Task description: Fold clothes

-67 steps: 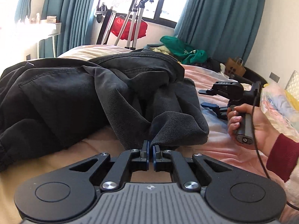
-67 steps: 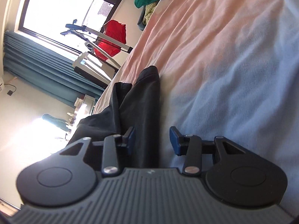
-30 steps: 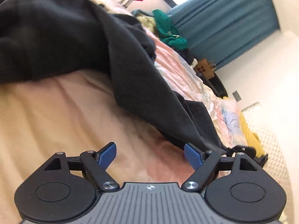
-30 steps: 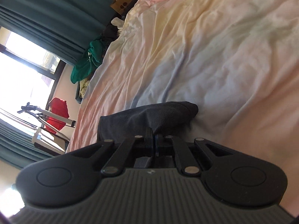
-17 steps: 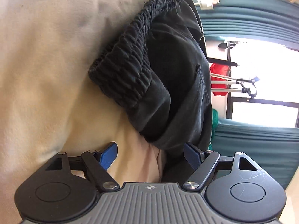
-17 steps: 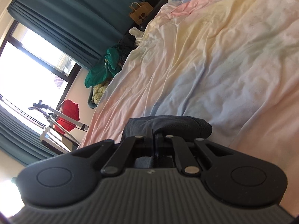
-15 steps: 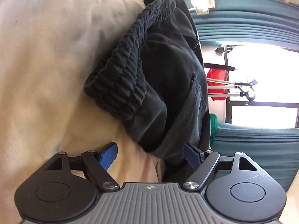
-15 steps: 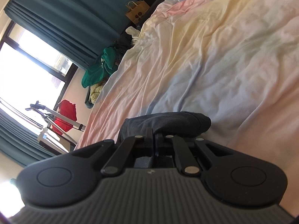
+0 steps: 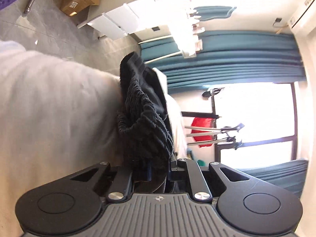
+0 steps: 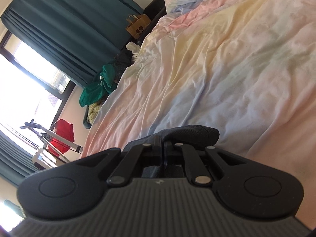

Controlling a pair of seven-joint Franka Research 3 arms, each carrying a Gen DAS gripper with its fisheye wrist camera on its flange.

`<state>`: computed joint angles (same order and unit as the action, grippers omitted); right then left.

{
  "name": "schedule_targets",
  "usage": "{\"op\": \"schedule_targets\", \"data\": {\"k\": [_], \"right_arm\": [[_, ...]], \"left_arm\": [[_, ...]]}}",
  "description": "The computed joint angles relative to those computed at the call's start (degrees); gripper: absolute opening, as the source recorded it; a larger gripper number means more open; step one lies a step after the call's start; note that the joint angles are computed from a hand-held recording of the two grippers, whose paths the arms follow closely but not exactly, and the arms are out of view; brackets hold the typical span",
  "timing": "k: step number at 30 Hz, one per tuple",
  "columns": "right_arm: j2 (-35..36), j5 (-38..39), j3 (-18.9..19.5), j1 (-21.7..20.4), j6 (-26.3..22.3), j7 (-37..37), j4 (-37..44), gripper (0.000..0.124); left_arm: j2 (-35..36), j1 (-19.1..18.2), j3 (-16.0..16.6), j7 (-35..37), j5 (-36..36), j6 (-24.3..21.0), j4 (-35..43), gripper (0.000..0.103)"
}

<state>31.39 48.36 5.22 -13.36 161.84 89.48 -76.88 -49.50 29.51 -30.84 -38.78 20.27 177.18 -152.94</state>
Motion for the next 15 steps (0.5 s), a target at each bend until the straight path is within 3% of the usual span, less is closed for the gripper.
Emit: {"op": "schedule_targets", "data": {"k": [1,4,8,10,12,14,15], "right_arm": [[0.31,-0.01,-0.34,0.11,-0.13,1.24,0.28,0.005],[2.02,-0.14,-0.81,-0.09,-0.99,4.35,2.23,0.005],[4.77,-5.44,-4.00,1.28,-4.69,13.03,5.26,0.005],[5.81,-9.49,-6.13,2.22,-7.59,18.47,6.22,0.005],[5.96,-10.21,-5.56,1.47,-8.58,21.01,5.81,0.005],[5.28,-7.89,-2.57,-0.67,-7.07,17.82,4.73,0.005],[4.78,-5.51,0.14,-2.37,-5.25,12.56,4.36,0.005]], "left_arm": [[-2.73,-0.77,2.40,0.30,-0.14,0.55,-1.80,0.013],[-8.23,-4.97,8.62,1.34,-2.31,-4.26,-5.46,0.006],[-15.88,-15.50,18.97,8.64,-4.19,-15.70,-9.34,0.004],[-19.19,-17.01,19.73,10.49,-4.73,-19.52,-10.62,0.004],[-21.65,-18.14,20.66,13.01,-4.70,-23.00,-11.49,0.004],[-22.30,-18.26,21.89,15.51,-4.35,-23.72,-12.35,0.004],[-22.61,-18.17,21.72,15.60,-4.70,-23.60,-12.62,0.005]]}}
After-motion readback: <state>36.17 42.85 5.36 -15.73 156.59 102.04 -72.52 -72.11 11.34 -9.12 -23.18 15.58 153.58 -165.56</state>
